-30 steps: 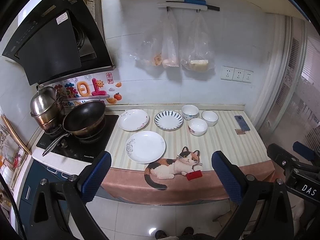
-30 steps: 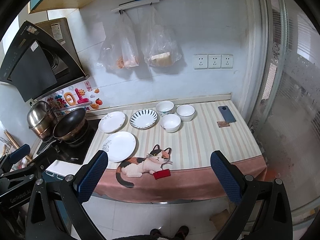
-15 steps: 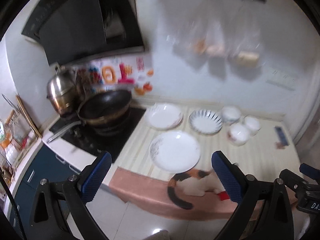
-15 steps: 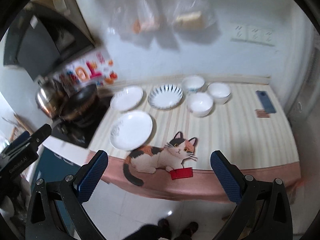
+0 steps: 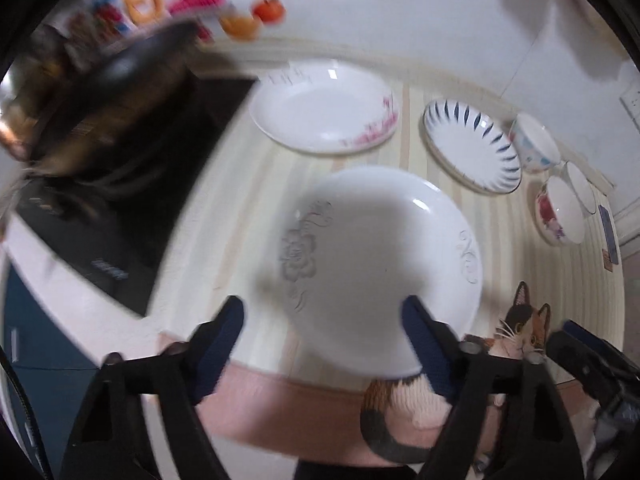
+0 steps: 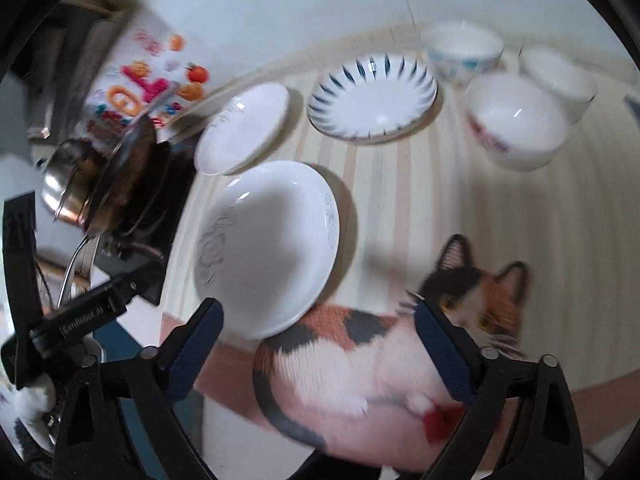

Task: Organize plates and bowls
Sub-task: 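Grasp the rim of the grey-flower white plate with both grippers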

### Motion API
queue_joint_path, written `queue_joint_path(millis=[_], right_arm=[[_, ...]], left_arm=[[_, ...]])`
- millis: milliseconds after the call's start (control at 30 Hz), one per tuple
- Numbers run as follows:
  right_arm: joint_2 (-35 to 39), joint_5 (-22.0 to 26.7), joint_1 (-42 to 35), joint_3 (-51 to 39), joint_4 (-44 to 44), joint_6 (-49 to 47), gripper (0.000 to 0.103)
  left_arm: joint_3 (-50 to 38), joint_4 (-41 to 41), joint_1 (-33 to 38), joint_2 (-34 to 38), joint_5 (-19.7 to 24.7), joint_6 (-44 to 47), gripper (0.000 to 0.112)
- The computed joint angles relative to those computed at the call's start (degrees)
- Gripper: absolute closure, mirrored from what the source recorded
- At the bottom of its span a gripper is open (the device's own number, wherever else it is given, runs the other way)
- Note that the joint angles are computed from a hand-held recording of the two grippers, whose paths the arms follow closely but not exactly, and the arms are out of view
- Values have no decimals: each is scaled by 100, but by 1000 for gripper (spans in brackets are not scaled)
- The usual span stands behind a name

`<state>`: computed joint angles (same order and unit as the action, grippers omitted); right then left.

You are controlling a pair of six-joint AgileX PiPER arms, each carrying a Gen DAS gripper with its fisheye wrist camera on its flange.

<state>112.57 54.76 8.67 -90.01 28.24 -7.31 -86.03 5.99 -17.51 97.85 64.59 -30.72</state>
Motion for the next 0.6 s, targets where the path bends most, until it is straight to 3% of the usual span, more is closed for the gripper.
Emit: queue_joint_path(millis=[67,233,300,433,533,600], right_arm=[[673,83,-35,-502,374,-35,25],[2074,393,-6,-1919,663,292,45],[2385,505,60,-2370,525,556,50],[2769,550,190,-2946,392,693,78],[3079,800,259,-3428,175,866,88],[3148,836,241,-3511,185,855,89]], left_arm=[[-131,-334,275,379,-178,571,55],[-661,-686,665,1149,-154,1310,55],[-810,-766,752,1352,-114,1494,55],[-923,-843,839,1554,-134,1798,56],[-911,-866,922,1591,-197,1848,65],[-804,-915,1009,1510,-281,1815,71]])
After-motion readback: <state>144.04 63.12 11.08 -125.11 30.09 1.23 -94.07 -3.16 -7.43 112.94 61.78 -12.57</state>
